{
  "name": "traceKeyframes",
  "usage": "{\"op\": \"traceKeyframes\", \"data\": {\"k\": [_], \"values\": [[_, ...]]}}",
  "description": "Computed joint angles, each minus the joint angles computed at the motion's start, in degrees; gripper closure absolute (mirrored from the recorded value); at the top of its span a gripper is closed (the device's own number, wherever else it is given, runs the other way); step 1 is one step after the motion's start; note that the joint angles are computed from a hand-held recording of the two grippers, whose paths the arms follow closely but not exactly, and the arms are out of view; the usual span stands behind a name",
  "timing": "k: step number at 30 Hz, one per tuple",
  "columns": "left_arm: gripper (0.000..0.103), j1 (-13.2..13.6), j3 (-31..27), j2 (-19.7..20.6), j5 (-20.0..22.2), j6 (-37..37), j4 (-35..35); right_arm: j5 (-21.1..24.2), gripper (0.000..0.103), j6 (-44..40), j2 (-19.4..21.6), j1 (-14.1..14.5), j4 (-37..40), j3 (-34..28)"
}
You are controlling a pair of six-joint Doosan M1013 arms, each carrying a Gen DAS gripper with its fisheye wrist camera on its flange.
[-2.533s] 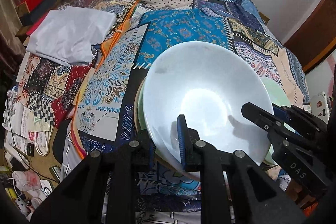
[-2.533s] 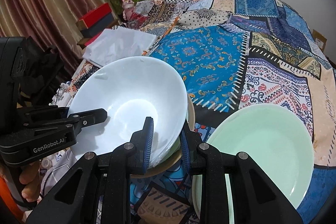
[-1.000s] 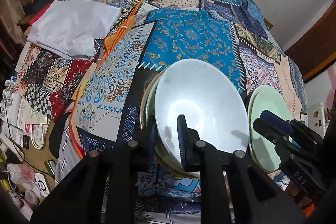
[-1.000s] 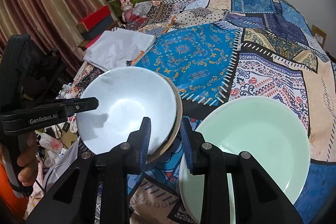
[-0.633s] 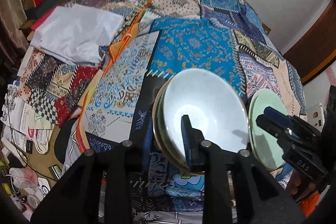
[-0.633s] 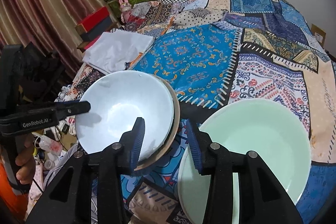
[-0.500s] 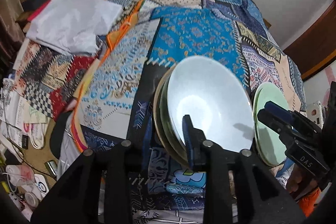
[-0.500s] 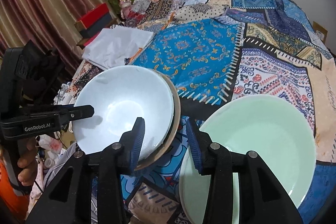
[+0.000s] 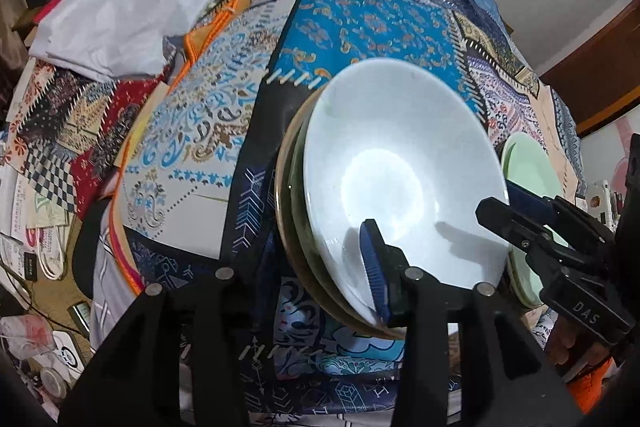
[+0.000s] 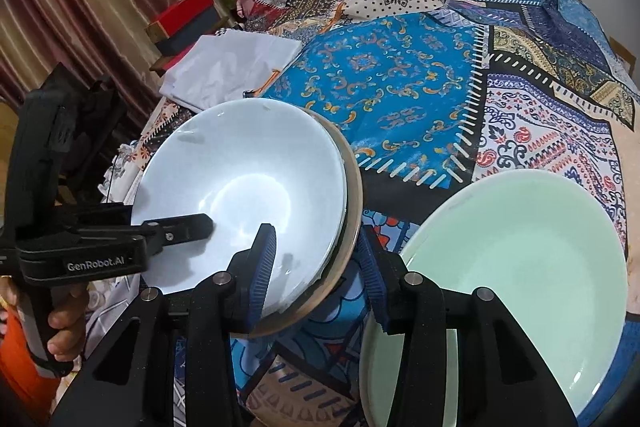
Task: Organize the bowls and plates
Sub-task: 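Lower the white bowl into the mint green bowl and open the right gripper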
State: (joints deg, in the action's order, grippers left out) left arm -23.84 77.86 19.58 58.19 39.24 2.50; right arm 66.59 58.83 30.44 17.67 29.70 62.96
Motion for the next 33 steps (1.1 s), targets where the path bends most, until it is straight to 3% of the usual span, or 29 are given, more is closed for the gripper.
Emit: {"op": "traceKeyframes", "data": {"k": [5, 10, 18, 33], "values": [[0.061, 0.0, 0.3, 0.1, -1.3, 0.8, -0.3, 1.5, 0.064, 1.2, 1.1, 0.3, -0.6, -0.9], [0.063, -0.3, 0.2, 0.3, -1.5, 1.0, 0.3, -0.5, 0.066, 1.4, 0.9, 0.9, -2.4, -0.1], [0.063, -1.6, -1.5, 1.0, 1.0, -1.8, 4.8, 0.5, 0.069, 4.3, 1.4, 0.7, -2.2, -1.3], [0.063, -2.8, -3.7, 1.1, 2.2, -3.7, 8.2, -2.7, 0.070, 5.3, -0.5, -0.6, 0.9, -0.1]]}}
